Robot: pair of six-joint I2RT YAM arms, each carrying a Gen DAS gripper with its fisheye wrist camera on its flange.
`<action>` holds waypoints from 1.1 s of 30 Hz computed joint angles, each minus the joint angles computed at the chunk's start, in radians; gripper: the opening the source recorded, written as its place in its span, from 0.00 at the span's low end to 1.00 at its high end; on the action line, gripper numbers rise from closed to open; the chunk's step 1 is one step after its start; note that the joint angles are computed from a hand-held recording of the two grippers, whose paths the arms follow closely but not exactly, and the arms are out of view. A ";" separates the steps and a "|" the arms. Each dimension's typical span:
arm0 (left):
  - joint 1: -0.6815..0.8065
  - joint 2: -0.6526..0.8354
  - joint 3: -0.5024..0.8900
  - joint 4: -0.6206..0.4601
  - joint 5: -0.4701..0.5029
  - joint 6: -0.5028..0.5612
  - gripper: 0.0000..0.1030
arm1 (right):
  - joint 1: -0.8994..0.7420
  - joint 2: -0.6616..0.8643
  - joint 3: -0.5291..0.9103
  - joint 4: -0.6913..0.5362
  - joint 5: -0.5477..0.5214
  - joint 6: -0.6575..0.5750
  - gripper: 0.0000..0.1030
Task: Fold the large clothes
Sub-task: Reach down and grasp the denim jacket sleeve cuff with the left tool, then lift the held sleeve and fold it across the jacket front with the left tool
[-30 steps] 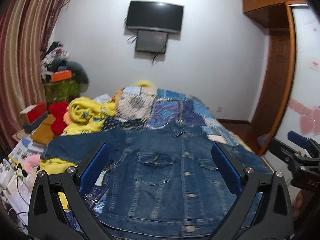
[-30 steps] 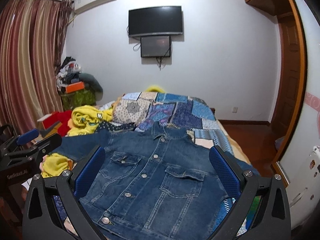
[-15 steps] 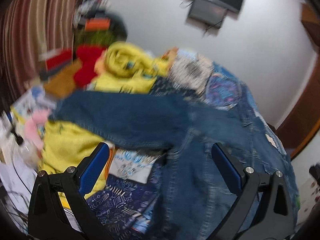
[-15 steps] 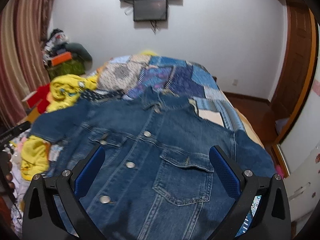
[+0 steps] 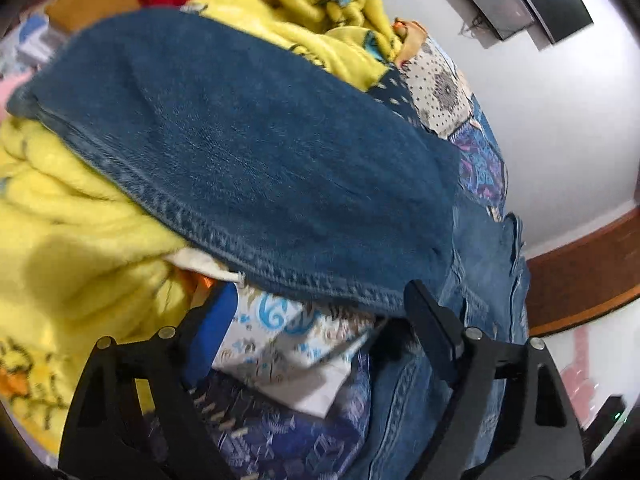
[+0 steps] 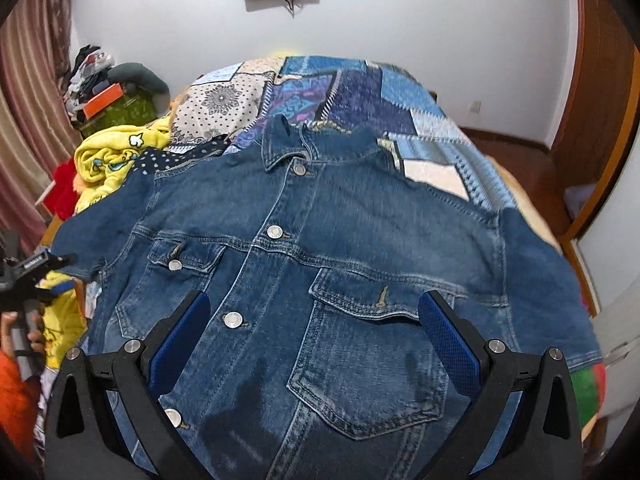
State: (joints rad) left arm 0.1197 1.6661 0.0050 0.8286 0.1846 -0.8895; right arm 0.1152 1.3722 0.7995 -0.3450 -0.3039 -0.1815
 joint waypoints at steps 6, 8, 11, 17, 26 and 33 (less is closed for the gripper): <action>0.163 0.379 0.075 0.274 0.147 0.011 0.67 | -0.017 0.048 0.031 -0.025 -0.034 0.025 1.00; 0.174 0.410 0.100 0.252 0.141 0.016 0.57 | -0.018 0.057 0.038 -0.032 -0.038 0.027 1.00; 0.166 0.425 0.123 0.216 0.113 0.024 0.51 | -0.022 0.062 0.046 -0.040 -0.046 0.029 1.00; 0.053 0.201 0.144 -0.051 -0.070 0.009 0.27 | -0.033 0.050 0.054 -0.057 -0.072 0.024 1.00; -0.287 -0.329 0.341 -0.804 -0.559 0.051 0.12 | -0.081 0.004 0.050 -0.075 -0.117 0.014 1.00; -0.516 -0.382 0.553 -1.050 -0.757 0.081 0.11 | -0.133 -0.040 0.042 -0.094 -0.165 0.002 1.00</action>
State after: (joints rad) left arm -0.3967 1.2845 0.5577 -0.2219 -0.5722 -0.8084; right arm -0.0173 1.3325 0.8411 -0.4387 -0.4693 -0.1794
